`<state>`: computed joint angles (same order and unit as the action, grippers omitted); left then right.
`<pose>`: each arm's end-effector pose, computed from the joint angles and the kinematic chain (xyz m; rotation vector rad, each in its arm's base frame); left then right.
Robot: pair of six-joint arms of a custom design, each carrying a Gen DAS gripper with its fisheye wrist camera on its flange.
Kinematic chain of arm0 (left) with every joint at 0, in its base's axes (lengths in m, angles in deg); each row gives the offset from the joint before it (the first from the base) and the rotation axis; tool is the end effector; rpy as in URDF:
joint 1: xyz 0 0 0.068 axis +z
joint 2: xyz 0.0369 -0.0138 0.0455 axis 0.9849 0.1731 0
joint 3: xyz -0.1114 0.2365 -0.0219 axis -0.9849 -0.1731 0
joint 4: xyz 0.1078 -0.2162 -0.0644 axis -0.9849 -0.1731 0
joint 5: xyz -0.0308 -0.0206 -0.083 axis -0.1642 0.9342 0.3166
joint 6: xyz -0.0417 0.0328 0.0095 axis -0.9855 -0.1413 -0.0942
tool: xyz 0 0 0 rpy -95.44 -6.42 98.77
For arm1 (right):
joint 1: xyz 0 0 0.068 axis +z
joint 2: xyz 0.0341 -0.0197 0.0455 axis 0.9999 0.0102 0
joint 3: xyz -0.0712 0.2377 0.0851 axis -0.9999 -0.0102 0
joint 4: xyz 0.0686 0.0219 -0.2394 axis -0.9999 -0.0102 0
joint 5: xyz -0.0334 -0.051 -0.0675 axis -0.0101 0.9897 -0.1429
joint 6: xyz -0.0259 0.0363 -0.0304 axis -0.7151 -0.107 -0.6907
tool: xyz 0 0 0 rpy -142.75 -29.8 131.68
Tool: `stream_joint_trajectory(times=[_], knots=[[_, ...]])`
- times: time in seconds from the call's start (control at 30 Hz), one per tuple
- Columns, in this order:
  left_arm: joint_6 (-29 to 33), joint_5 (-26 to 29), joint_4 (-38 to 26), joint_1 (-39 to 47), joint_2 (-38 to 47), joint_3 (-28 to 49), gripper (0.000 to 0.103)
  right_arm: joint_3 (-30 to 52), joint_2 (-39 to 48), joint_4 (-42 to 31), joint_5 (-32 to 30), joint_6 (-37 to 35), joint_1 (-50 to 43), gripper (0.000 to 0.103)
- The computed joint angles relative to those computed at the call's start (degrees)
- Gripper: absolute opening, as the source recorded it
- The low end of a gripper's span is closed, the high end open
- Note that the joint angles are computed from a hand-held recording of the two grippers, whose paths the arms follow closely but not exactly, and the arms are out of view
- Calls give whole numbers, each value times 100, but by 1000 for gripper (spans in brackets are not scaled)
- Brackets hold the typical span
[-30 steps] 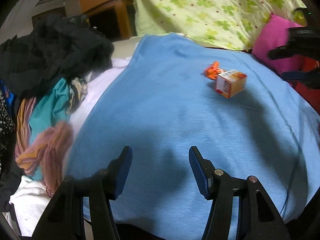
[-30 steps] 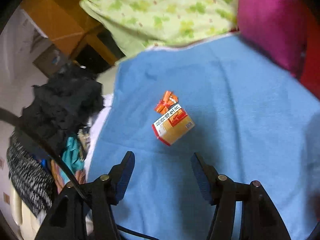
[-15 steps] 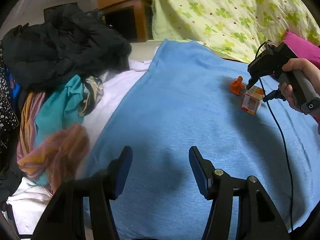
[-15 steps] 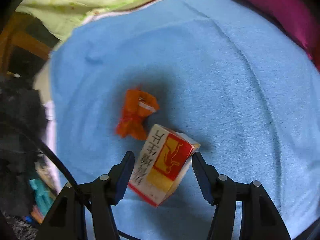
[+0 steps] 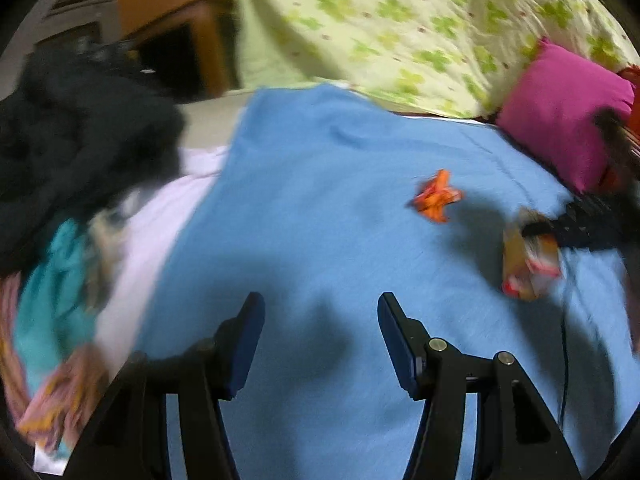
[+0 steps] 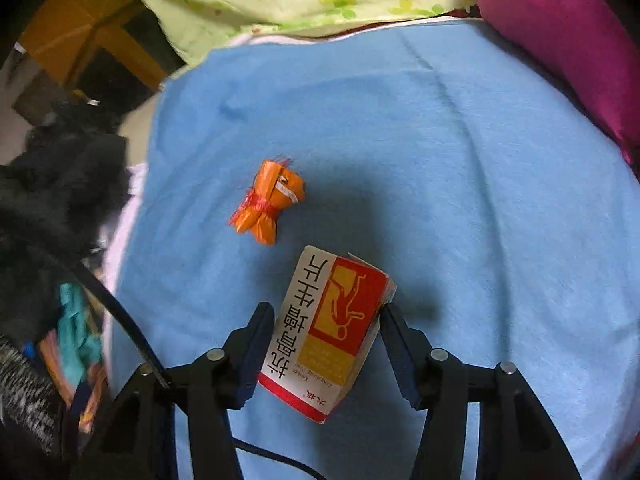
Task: Collect trash
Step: 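Grasp the red-and-white medicine box with the right tool while the left tool grasps the orange wrapper, then lift the wrapper and box and move both tools toward the basket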
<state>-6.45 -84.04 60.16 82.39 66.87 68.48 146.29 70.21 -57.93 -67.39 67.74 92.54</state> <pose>0.2090 0.0084 0.1992 0.0706 2.3854 0.0607 0.2931 0.0292 0.1924 0.1093 2.6791 0.5947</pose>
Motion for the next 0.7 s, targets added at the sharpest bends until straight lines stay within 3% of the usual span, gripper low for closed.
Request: stream_joint_trajectory(times=[0.13, 0.37, 0.47, 0.57, 0.6, 0.7], knots=[[-388, -120, 452, -991, 1981, 1172, 60, -524, -463, -264, -977, -1037, -1088, 58], [-855, -469, 358, -1627, 4672, 3465, 60, -885, -722, -988, -2245, -2555, -2542, 58], [-915, -481, 130, -1699, 5264, 4096, 60, -879, -623, -1187, -2677, -2982, -2941, 58], [-1102, -314, 67, -1684, 5437, 4275, 44, -989, -635, -1207, -2876, -3237, -3201, 58], [-1085, -325, 57, -1704, 5391, 4237, 30, -1047, -664, -1174, -2932, -3255, -3258, 58], [-1103, -207, 37, -1723, 5133, 3993, 29, -1242, -842, -1146, -2964, -3254, -3394, 58]])
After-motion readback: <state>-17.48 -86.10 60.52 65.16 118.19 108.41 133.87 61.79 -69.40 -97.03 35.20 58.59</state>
